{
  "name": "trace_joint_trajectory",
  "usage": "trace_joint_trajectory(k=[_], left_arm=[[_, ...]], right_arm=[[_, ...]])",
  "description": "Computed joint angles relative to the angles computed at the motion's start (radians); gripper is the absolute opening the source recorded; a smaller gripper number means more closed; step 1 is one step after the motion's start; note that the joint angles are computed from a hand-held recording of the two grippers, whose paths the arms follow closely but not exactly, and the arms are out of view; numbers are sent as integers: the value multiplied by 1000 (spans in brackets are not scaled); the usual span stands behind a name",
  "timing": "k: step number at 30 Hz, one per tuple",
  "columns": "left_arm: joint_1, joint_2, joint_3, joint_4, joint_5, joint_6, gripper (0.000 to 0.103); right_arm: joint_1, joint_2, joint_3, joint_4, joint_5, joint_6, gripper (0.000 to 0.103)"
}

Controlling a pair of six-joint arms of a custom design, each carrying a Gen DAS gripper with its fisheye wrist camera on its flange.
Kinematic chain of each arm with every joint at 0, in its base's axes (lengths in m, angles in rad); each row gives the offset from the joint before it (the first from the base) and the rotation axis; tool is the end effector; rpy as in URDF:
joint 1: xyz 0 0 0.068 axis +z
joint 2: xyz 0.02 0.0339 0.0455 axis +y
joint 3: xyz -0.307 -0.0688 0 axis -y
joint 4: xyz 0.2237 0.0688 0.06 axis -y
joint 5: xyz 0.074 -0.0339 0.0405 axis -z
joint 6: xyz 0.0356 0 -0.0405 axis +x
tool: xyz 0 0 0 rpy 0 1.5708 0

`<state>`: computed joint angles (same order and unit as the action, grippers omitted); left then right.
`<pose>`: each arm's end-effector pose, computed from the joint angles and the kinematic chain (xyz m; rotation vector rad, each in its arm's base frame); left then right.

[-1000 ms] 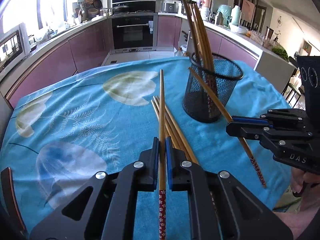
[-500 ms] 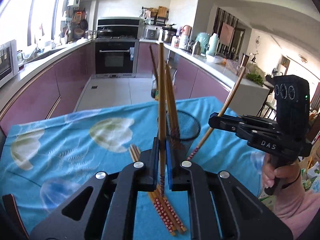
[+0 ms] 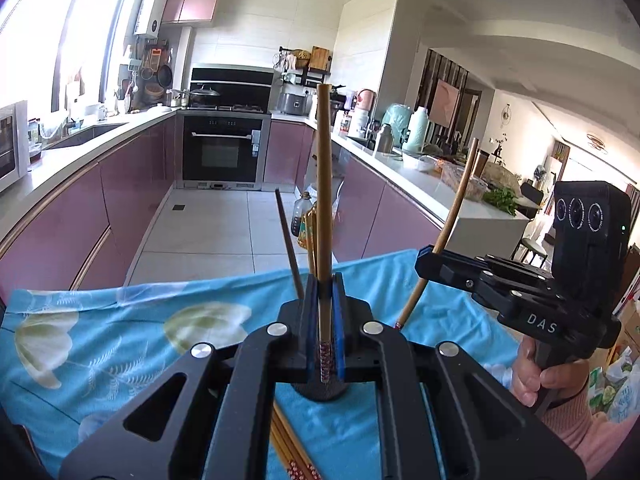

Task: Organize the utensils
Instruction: 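Carry the chopstick over the mesh cup and lower it in, then open the right gripper to release the chopstick into the cup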

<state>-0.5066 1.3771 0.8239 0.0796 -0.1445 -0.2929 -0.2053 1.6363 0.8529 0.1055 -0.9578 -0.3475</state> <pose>0.2473 -0.1314 0.2985 0.1288 2.0533 -0.3519 0.3139 -0.0356 0.2452 -0.6224 1.9119 0.7198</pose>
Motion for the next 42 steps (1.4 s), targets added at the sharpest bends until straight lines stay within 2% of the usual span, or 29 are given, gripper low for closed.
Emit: trace_joint_trajectory(k=[6, 14, 27, 30, 36, 42], left_arm=[[-21, 67, 95, -34, -33, 9, 8], [-35, 161, 163, -58, -58, 0, 8], [12, 333, 238, -145, 41, 47, 8], [35, 356, 204, -112, 64, 49, 8], [67, 417, 221, -92, 90, 43, 8], [92, 428, 176, -28, 115, 26, 9]], right_arm=[[10, 16, 23, 55, 14, 54, 6], [52, 101, 68, 42, 93, 47, 6], [131, 208, 156, -155, 257, -79, 7], [148, 231, 170, -159, 287, -75, 7], [161, 257, 179, -146, 309, -46, 8], [163, 270, 177, -135, 302, -42, 8]])
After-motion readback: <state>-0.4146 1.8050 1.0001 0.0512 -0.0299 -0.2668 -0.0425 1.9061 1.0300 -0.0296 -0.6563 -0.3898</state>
